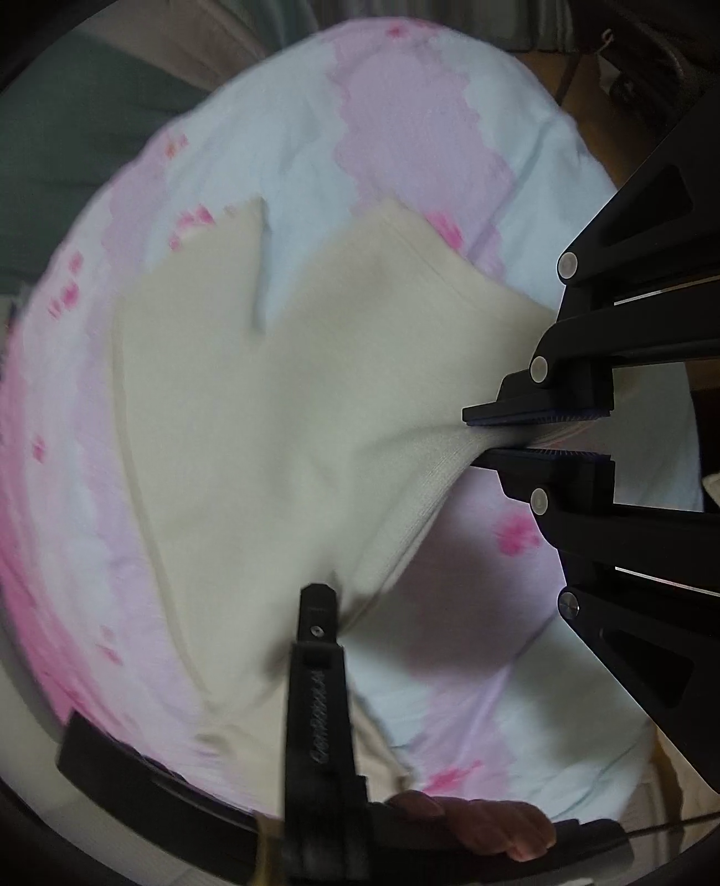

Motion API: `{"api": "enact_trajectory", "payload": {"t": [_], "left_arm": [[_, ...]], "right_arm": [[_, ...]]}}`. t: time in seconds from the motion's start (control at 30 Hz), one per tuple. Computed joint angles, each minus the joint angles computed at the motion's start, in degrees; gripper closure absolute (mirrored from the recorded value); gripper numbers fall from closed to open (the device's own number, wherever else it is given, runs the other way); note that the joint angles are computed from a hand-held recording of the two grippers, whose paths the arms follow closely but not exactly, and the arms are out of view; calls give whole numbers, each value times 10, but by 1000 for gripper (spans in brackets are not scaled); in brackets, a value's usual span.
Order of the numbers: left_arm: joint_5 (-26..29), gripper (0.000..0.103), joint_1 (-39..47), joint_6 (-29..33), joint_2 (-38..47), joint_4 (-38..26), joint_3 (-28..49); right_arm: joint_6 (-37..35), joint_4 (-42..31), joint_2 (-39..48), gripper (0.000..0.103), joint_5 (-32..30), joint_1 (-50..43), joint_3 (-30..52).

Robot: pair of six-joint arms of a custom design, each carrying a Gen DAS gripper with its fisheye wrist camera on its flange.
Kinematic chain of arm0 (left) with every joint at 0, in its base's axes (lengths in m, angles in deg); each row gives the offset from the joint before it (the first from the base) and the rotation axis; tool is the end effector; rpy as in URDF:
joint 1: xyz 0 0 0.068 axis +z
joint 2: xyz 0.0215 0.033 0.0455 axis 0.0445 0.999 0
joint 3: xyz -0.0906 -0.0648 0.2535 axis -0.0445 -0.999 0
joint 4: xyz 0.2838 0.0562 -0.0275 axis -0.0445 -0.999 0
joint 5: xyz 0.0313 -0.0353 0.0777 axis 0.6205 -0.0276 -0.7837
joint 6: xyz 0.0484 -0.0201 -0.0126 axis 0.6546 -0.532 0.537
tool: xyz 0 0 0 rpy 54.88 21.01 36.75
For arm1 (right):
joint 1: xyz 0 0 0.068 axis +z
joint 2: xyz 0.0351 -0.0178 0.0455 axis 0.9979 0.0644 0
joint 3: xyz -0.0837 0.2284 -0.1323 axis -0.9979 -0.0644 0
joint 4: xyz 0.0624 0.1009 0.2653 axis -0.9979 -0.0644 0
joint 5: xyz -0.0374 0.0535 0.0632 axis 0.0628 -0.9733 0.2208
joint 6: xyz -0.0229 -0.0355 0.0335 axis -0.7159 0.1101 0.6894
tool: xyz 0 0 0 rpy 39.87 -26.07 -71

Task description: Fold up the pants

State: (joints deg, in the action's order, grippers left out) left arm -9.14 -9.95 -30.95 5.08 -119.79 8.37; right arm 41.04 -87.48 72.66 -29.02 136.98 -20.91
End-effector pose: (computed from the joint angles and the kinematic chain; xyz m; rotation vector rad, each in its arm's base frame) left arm 0.2505 -0.0686 0.2575 0.6721 2.8098 -0.5365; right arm 0.0817 0.0842 0.2708 0.2832 2.7829 0.0149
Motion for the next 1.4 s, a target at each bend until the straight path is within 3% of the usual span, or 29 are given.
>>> {"api": "enact_trajectory", "payload": {"t": [0.07,0.13,0.3,0.43,0.57,0.7,1.03,1.07,1.1,1.13,1.2,1.3,1.4], "left_arm": [[7,82,-21,-18,35,-2,64],[7,82,-38,-36,72,7,122],[-30,82,-80,-73,205,22,290],[-56,82,-84,-109,337,-11,435],[-66,81,-78,-159,472,-65,578],[-84,78,-80,-192,566,-115,688],[-94,75,-82,-227,655,-185,798],[-107,62,-85,-223,668,-206,822],[-133,32,-90,-222,662,-198,818],[-158,26,-94,-219,637,-169,786],[-219,23,-105,-192,568,-90,691],[-276,22,-116,-145,543,-73,662],[-300,22,-119,-139,513,-47,616]], "right_arm": [[-61,-5,-14,95,7,-73,26],[-197,16,-17,96,2,-217,66],[-447,129,92,96,-75,-460,165],[-571,193,238,96,-136,-556,256],[-660,225,391,96,-173,-593,344],[-694,244,534,97,-199,-617,417],[-728,245,767,98,-205,-615,563],[-727,242,778,98,-204,-616,572],[-728,240,790,98,-204,-617,581],[-727,247,796,99,-186,-615,582],[-730,249,813,99,-183,-618,592],[-724,241,840,98,-197,-624,613],[-717,238,857,89,-179,-618,627]]}}
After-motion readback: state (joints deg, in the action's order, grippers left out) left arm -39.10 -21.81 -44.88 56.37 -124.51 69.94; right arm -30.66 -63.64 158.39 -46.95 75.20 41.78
